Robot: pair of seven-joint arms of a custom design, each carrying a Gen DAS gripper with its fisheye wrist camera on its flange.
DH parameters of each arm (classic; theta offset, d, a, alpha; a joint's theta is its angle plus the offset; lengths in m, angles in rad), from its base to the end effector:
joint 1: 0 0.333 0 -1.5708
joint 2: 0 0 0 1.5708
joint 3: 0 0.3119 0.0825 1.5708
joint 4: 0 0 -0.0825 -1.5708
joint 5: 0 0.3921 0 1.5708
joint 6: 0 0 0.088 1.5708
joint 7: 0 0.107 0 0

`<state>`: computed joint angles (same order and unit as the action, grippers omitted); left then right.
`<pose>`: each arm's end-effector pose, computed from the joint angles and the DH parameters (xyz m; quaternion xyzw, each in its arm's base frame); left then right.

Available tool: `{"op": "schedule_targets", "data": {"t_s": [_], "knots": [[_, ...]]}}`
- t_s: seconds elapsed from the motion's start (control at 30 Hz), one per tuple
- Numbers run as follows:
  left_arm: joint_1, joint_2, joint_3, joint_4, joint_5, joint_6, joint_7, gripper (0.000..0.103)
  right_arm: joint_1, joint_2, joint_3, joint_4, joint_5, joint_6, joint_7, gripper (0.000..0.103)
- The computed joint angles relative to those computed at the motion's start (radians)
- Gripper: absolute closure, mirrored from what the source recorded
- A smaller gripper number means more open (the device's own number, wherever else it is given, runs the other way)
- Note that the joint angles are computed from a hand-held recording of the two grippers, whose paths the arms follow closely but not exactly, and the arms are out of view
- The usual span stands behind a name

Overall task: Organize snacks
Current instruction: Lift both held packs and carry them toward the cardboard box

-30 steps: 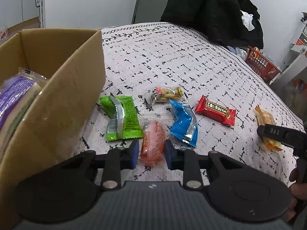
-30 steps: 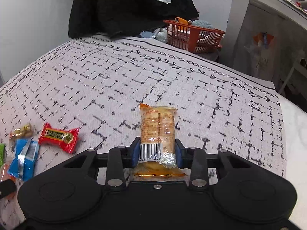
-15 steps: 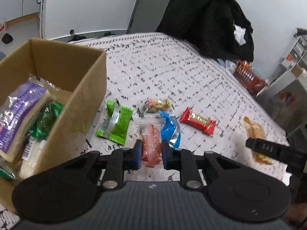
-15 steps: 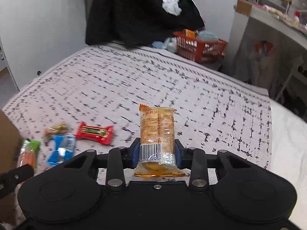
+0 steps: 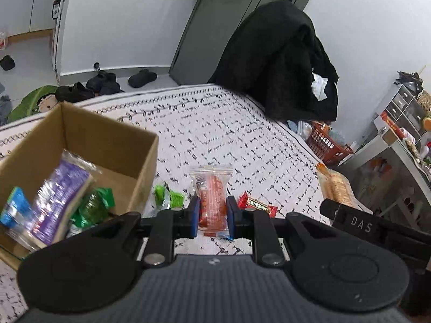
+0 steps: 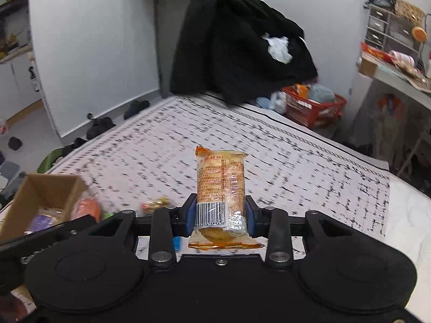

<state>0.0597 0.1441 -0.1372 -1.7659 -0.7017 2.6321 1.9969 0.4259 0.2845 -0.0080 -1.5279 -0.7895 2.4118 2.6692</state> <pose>0.6578 -0.0299 0.5501 -0.6392 0.6393 -0.4118 0.1149 0.6417 0.2813 0.5585 -0.5588 0.7101 -0.3378 0.2633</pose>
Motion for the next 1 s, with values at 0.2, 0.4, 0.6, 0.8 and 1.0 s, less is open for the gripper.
{"op": "schedule_targets", "data": {"t_s": [0.2, 0.4, 0.6, 0.8, 1.0], "knots": [[0.019, -0.016, 0.015, 0.009, -0.018, -0.022, 0.005, 0.084, 0.029, 0.019, 0.01, 0.053, -0.005, -0.023, -0.012, 0.068], [0.04, -0.02, 0.027, 0.025, -0.041, -0.042, 0.01, 0.084, 0.067, 0.059, 0.012, 0.135, 0.001, -0.054, -0.037, 0.068], [0.066, -0.008, 0.04, 0.052, -0.056, -0.071, 0.003, 0.084, 0.108, 0.127, 0.004, 0.248, 0.023, -0.094, -0.085, 0.068], [0.098, 0.01, 0.045, 0.078, -0.082, -0.1, 0.004, 0.086, 0.146, 0.199, -0.014, 0.356, 0.051, -0.123, -0.121, 0.068], [0.13, 0.038, 0.051, 0.108, -0.096, -0.156, -0.02, 0.091, 0.184, 0.284, -0.04, 0.48, 0.086, -0.175, -0.164, 0.068]]}}
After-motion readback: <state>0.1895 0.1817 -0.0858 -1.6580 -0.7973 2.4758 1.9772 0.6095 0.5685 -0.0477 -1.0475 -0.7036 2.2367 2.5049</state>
